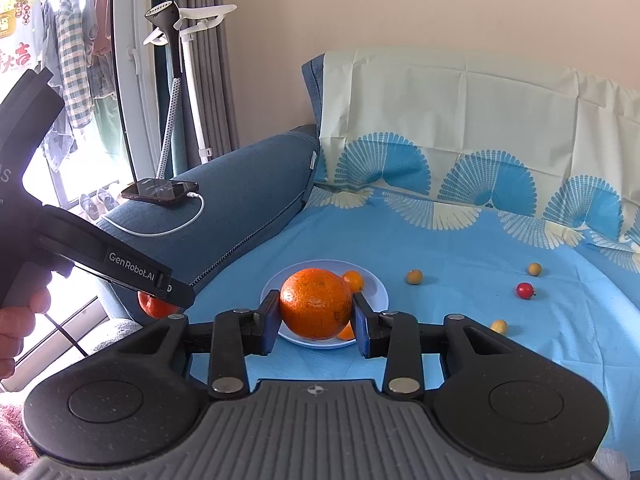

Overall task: Organize fruits
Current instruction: 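Carry both held oranges with both tools toward the plate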

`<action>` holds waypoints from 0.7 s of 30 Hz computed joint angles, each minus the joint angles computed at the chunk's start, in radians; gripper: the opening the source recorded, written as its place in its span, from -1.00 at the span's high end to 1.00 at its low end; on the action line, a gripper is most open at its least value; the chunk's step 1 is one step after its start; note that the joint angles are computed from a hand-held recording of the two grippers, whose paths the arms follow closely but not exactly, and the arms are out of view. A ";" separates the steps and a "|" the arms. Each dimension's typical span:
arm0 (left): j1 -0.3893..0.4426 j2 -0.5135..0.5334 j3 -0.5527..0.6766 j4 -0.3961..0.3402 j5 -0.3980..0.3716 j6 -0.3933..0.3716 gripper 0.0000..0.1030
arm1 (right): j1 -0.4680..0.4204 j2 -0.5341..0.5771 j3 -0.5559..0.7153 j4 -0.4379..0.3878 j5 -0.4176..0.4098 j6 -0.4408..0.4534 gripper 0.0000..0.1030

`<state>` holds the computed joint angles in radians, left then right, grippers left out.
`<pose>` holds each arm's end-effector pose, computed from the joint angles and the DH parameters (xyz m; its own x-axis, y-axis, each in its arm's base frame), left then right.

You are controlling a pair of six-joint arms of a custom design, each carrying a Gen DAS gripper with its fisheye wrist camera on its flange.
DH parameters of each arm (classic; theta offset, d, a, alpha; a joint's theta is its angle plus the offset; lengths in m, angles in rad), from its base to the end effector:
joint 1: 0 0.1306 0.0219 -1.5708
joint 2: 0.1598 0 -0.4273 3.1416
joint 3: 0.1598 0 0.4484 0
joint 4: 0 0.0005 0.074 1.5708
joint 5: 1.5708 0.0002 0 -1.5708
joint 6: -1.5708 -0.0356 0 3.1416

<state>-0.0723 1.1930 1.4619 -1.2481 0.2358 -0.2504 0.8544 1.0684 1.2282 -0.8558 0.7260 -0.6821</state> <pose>0.4204 -0.0393 0.5766 -0.7525 0.2961 -0.5883 0.3991 0.9156 -0.0497 0.2796 0.2844 0.5397 -0.4715 0.1765 -0.8640 0.0873 0.9843 0.1534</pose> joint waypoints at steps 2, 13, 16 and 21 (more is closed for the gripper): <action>0.000 0.004 0.002 0.001 0.001 0.000 0.21 | -0.002 0.000 -0.001 -0.002 -0.003 -0.001 0.25; -0.003 0.008 0.004 0.001 0.000 0.002 0.21 | -0.013 0.002 -0.001 -0.003 -0.014 -0.004 0.25; -0.004 0.010 0.004 0.001 -0.002 0.002 0.21 | -0.014 0.002 -0.003 -0.001 -0.015 -0.004 0.25; -0.013 0.027 0.018 0.000 -0.009 0.011 0.21 | -0.026 0.008 -0.004 0.005 -0.025 -0.006 0.25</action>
